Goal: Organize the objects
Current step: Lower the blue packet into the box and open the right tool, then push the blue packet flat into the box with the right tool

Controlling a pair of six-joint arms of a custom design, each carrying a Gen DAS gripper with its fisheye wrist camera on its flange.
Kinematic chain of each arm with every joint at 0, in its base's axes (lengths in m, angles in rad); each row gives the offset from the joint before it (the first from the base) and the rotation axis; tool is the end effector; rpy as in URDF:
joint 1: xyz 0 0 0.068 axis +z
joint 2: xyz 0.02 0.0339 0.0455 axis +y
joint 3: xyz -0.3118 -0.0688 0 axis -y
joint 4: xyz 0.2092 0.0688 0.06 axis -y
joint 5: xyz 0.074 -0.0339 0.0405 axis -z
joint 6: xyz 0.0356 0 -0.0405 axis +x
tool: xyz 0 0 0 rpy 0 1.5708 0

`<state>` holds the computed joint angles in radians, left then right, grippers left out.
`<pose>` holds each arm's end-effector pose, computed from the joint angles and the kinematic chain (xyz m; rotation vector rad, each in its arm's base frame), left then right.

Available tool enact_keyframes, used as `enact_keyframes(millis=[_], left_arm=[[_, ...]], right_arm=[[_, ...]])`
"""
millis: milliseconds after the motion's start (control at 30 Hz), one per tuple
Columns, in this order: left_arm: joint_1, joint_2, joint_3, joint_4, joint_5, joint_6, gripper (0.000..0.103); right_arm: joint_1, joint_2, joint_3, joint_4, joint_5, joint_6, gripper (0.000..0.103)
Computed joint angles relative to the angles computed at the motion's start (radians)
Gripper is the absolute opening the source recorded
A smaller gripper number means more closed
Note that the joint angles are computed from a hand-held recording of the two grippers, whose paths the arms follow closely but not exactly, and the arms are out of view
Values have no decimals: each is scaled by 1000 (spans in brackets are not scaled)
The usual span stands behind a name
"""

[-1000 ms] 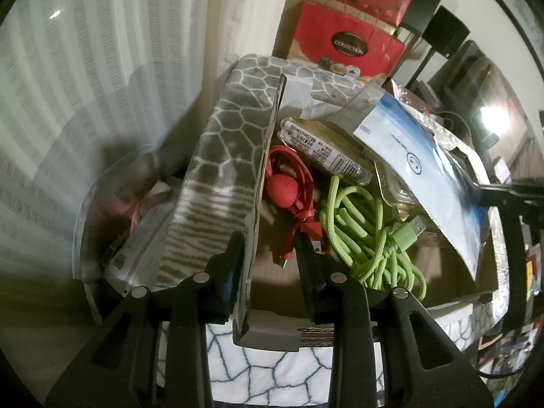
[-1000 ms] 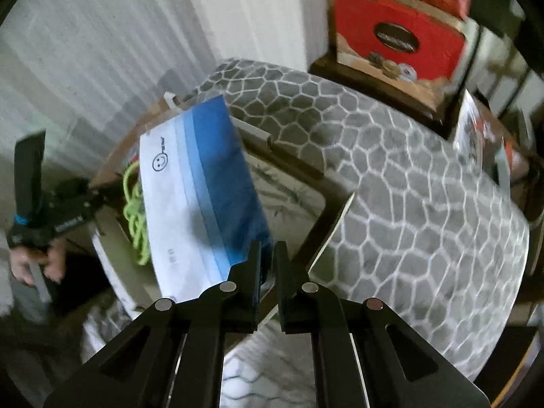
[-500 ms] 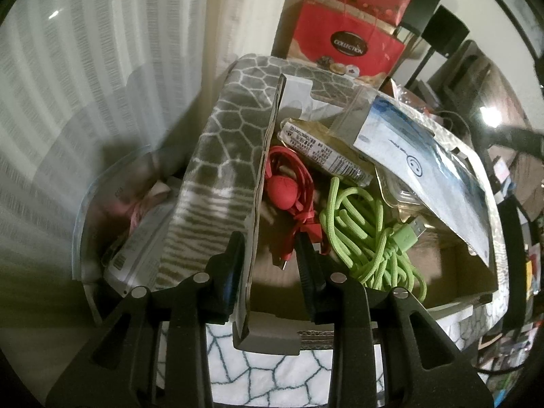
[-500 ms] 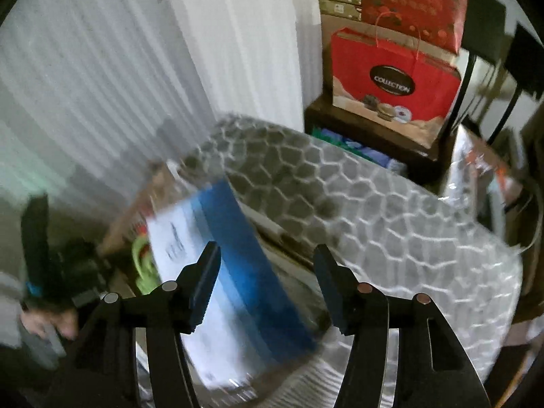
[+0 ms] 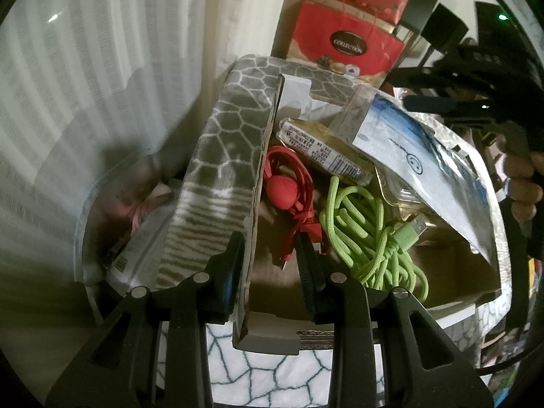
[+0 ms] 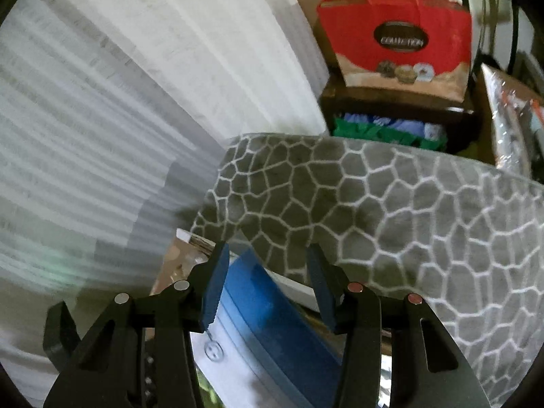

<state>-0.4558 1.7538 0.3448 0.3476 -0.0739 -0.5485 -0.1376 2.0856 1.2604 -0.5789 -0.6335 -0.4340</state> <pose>0.2014 -0.0958 0.1277 -0.1482 2.6456 -0.2462 0.3759 -0.0308 0.1706 -0.4719 2.6598 0.7856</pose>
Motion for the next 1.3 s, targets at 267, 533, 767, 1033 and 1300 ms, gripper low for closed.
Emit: enact_keyframes(millis=[267,533,767,1033,1300], left_arm=[[-1,1,4,0,4,-4,28],[3,3,9,-3,8,-2,28],[7,-3,14,-15,10,0,28],[8,-3,14,-15,12,0,28],[17,-36,-2,-14,21,5,28]], right_arm=[[55,15,-10,-18,-46,-27,49],[62,-66,-107,-48,-82,-167,49],[87,-86,-176,-110,-64,-274,49],[65,-151,-248,-186,-59,-388,48],[-186,-262,-192,-224,-80,-402,53]])
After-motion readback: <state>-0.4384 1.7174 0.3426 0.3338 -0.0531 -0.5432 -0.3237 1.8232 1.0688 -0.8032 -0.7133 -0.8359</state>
